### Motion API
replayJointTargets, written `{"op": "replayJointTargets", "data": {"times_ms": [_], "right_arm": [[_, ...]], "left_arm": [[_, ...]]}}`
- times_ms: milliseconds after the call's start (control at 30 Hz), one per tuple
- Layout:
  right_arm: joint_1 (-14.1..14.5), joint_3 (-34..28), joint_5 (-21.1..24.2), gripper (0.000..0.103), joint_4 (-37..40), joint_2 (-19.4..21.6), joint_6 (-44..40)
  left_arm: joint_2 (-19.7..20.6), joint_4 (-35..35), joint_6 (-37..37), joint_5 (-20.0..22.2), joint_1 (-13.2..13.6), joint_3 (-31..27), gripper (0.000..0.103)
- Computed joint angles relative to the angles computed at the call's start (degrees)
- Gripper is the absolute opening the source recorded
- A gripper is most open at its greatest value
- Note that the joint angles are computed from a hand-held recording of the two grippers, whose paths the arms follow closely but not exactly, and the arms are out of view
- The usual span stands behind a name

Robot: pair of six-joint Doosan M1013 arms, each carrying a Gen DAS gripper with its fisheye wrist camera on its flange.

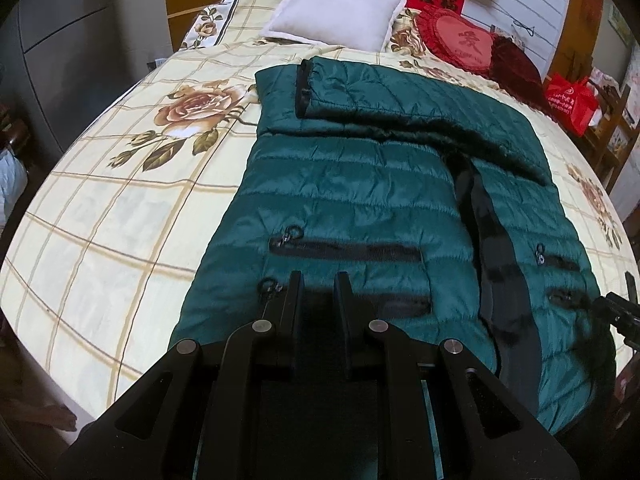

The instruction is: Fold large clothes

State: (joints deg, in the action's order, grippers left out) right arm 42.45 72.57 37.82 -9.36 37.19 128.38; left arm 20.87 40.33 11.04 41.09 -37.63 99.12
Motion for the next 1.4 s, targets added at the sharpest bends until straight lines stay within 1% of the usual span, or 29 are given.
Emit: {"op": "replayJointTargets", "data": {"times_ms": [233,367,800,1000,1400], "right_arm": [[0.1,2.1,-0.1,0.075,0.1,-1.0,0.7],[0.4,2.7,-0.5,0.078,0.4,-1.3,0.2],[0.3,4.7,-0.7,0.080,1.0,-2.5,0.2],[0.2,5.5,-0.6,0.080,0.7,-3.0,0.9],[0.0,6.8,-0.9,0.081,1.1,-3.5,1.4]], "left_arm": [[-0.9,0.0,-0.9,-0.1,-0.5,1.5,0.014],[-1.3,0.2,-1.4,-0.1,-0.9,2.3,0.014],[-2.8,-0.7,-2.0,-0.4,-1.6,4.4,0.014],[-3.4,-1.5,-2.4,-1.0,-1.4,5.2,0.014],[-4.7,-1.2,-3.5,-0.6,-1.4,6.8,0.014]]}}
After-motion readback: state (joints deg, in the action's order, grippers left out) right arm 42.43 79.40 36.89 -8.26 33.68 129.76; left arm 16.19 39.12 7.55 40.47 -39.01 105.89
